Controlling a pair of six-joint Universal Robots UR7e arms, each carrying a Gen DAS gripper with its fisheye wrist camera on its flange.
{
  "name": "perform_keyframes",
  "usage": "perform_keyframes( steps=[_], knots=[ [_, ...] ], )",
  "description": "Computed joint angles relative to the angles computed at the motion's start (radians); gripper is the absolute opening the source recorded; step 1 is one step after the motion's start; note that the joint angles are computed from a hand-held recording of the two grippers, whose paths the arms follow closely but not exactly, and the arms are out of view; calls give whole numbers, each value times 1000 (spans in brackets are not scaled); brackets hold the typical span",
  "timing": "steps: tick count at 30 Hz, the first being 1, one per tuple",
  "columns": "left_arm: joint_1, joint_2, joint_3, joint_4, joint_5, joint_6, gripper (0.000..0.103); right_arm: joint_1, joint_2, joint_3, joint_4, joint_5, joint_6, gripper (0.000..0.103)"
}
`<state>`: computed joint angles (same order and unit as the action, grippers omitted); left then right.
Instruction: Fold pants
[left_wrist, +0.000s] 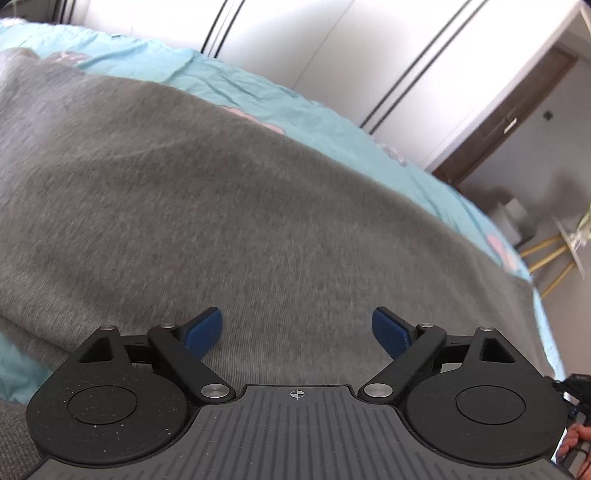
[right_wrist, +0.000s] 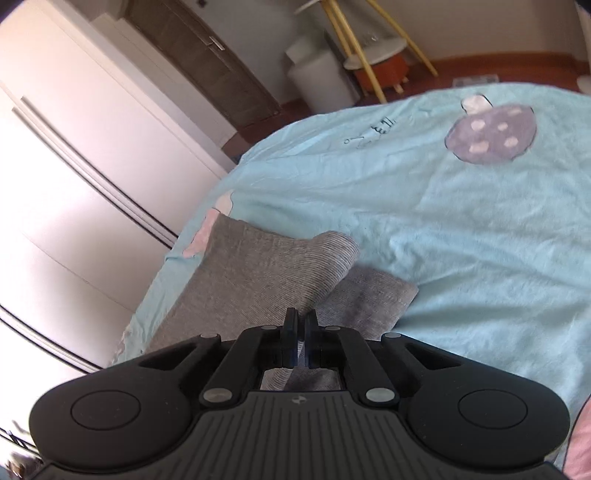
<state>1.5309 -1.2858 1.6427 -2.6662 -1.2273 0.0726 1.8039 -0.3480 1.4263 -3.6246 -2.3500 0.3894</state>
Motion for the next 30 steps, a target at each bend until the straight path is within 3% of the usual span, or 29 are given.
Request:
perform_keyframes(
  steps=[2, 13, 21, 23, 26, 27, 28, 30],
  knots=[
    [-6, 4, -2, 15, 24, 8, 92, -19, -6, 0, 111, 4, 32, 3],
    [-4, 4, -4, 21, 39, -16, 93, 11, 3, -26, 124, -58, -46, 6],
    [-40, 10, 21, -3, 156, 36, 93, 4, -8, -6, 155, -68, -67, 10],
    [-48, 12, 32, -35, 183, 56, 93, 9, -12, -3, 156, -80, -55, 17],
    [-46, 2, 46, -85, 165, 63, 93, 14, -23, 13, 158, -97, -40, 28],
    [-41, -3, 50, -101, 148, 61, 93, 15, -27, 18, 167, -112, -29, 43],
    [-39, -6, 52, -109, 140, 53, 93, 14, -31, 28, 163, -114, -26, 47],
    [-31, -7, 44, -104, 123, 27, 95, 9, -40, 51, 133, -96, -29, 47]
  ],
)
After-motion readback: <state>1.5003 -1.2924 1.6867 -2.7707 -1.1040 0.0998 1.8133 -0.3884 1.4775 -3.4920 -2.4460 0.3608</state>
